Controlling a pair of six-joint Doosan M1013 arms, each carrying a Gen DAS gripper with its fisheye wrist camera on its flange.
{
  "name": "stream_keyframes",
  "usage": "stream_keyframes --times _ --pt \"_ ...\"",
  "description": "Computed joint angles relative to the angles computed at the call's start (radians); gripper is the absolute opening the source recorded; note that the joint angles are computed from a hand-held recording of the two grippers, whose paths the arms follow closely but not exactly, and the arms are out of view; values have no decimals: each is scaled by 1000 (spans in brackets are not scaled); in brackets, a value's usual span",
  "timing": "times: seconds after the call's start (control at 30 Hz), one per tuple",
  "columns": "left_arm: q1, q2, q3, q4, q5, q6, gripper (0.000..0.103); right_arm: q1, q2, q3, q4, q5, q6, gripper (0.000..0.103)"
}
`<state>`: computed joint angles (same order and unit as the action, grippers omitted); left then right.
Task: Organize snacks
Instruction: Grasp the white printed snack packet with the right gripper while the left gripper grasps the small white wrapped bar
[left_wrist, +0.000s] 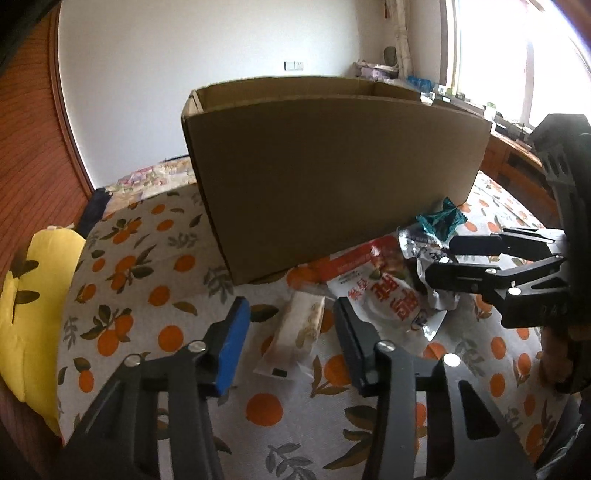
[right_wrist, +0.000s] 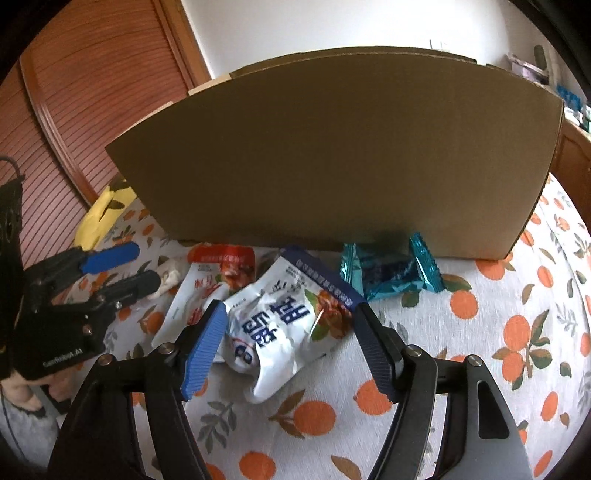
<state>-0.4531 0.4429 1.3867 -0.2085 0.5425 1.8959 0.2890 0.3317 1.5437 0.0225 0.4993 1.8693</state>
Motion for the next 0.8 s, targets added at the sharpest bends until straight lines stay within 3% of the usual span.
stream_keyframes --times 0.43,0.5,0.53,0.8 --pt "3 38 -56 22 109 -30 43 11 11 -9 -87 18 71 78" --pt "2 38 -56 20 106 -21 32 19 19 -20 -127 33 100 78" --pt "1 36 -53 19 103 -14 19 21 22 -23 -140 38 108 78" --pt "-5 5 -9 11 75 -30 19 33 30 -37 -215 72 149 78"
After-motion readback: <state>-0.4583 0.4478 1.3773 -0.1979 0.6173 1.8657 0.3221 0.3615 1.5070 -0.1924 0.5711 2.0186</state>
